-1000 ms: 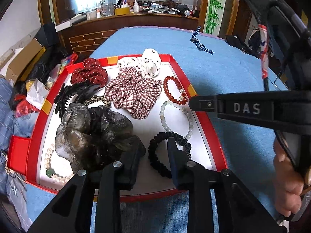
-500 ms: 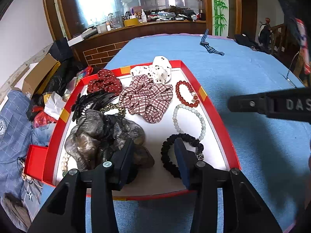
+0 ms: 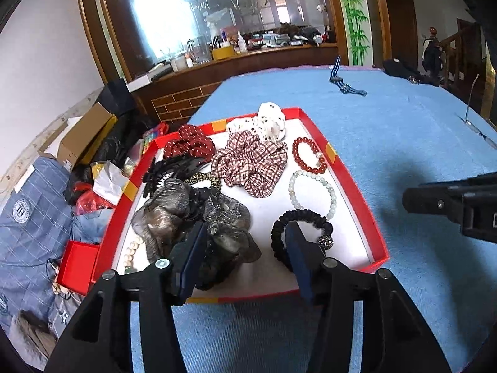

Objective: Organize jewelry

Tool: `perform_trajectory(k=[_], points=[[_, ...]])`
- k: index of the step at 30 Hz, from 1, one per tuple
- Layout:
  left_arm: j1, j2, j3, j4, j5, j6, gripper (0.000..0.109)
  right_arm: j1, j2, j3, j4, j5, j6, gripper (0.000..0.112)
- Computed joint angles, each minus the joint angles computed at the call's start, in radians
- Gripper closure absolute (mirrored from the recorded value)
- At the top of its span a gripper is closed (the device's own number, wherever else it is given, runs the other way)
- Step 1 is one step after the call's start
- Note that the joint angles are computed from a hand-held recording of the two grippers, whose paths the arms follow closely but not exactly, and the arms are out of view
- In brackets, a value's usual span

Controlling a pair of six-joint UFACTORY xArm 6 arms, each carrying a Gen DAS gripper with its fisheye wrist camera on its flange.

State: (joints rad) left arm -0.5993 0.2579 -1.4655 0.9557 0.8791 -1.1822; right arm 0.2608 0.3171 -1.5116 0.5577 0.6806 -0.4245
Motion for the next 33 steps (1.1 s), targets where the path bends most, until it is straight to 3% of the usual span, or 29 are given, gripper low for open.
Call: perform_trajectory(k=[4,7,11,17,23,28,33], points=[[-0.028,-0.047,0.042,0.065,0.024,-0.069,0.051,0.0,-0.078,0.098,0.011,-0.054,-0.012,0.091],[-0.055,-0.093,0.081,0.121,0.054,-0.137,0.043,0.011,-0.159,0.192,0.032,-0.112,-0.041,0.082],[-0.101,-0.158,0.138,0.186,0.134,-0.229,0.039,0.034,-0.271,0.322,0.058,-0.183,-0.08,0.075],[-0.183,-0.277,0.248,0.271,0.278,-0.372,0.022,0.077,-0.422,0.496,0.067,-0.27,-0.092,0.072],[-0.235,-0.356,0.314,0.281,0.359,-0.428,0.007,0.13,-0.538,0.634,0.027,-0.368,-0.059,0.063],[-0.238,-0.355,0.316,0.266,0.401,-0.426,0.006,0.161,-0.539,0.662,-0.033,-0.43,-0.037,0.059],[-0.246,-0.3,0.264,0.24,0.495,-0.387,0.006,0.154,-0.518,0.655,-0.047,-0.418,-0.016,0.059]])
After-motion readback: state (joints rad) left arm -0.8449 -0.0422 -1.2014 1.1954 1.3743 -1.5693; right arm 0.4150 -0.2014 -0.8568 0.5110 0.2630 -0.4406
